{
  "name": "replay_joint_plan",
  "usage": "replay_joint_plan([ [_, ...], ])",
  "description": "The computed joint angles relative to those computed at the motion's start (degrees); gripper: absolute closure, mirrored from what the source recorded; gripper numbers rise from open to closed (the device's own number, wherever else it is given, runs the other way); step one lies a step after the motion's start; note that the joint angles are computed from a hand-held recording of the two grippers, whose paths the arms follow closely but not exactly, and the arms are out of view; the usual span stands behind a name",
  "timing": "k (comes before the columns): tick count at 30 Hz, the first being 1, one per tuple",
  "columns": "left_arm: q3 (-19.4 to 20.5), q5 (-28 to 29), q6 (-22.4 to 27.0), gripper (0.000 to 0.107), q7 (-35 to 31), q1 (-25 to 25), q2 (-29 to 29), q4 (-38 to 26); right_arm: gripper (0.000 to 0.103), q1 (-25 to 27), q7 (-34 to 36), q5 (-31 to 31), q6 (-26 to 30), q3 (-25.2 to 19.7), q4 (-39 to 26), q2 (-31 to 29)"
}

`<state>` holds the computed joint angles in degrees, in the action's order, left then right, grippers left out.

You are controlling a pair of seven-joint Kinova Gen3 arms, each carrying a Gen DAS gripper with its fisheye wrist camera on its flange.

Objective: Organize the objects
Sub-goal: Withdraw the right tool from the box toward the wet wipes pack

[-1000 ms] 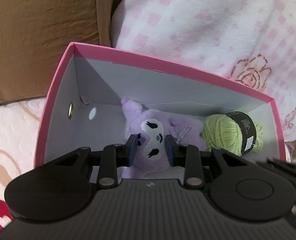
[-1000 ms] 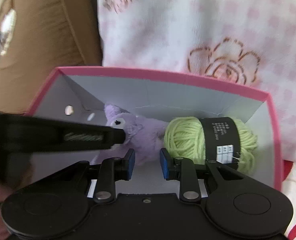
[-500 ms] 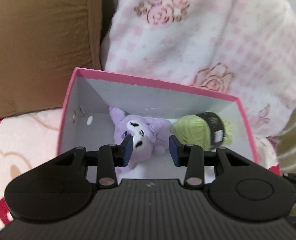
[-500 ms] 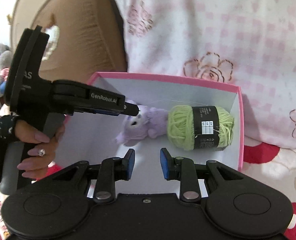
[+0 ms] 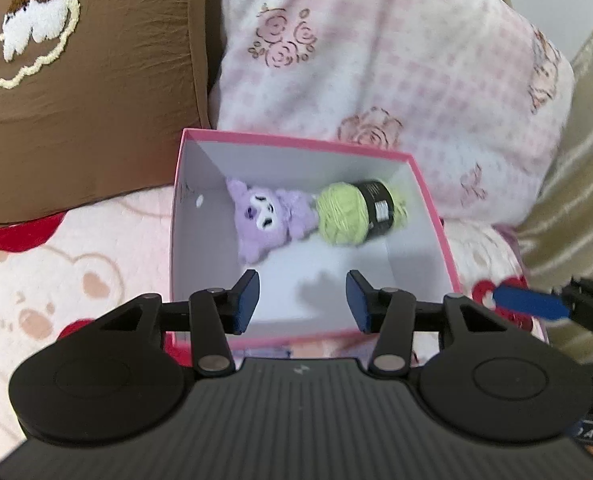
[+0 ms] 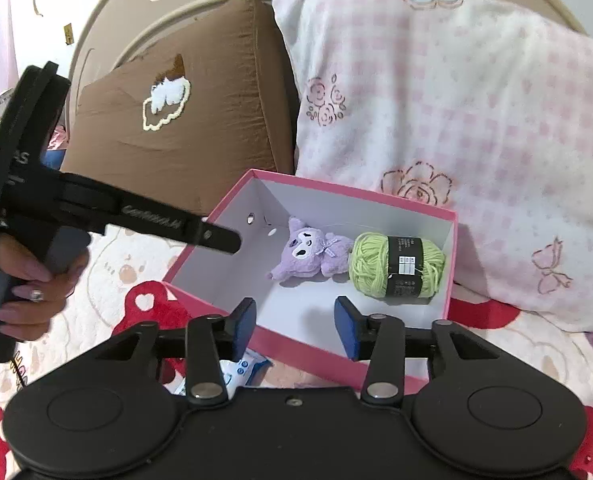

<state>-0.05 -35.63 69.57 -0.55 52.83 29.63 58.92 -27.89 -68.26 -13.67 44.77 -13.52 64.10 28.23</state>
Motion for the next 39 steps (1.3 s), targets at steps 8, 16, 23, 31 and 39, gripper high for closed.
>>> replay_joint_plan([
  [8, 0.6, -1.3, 7.3, 0.049, -2.6, 4.9, 0.4, -6.3, 0.03, 2.4, 3.6, -2.2, -3.7, -1.8, 8.0, -6.2],
  [16, -0.1, -1.4, 13.9, 0.046, -7.1, 7.1, 2.4, -12.2, 0.021, 2.4, 5.1, -2.1, -5.3, -1.1, 12.7, -10.7],
  [23, -0.5, -1.5, 16.4, 0.037, -9.9, 10.1, 3.4, -16.4, 0.011, 2.4, 4.0, -2.1, -5.5, -0.1, 14.7, -12.8],
  [31, -1.5, 0.3, 20.8, 0.022, -12.7, 12.6, 5.7, -20.9, 0.01, 4.1, 4.6, -4.9, -5.0, -0.6, 17.3, -14.4],
  [39, -1.1, 1.1, 16.3, 0.016, -0.5, 14.5, 2.4, -10.3, 0.01, 4.6, 7.3, -6.8, -2.6, -0.9, 19.1, -15.0],
])
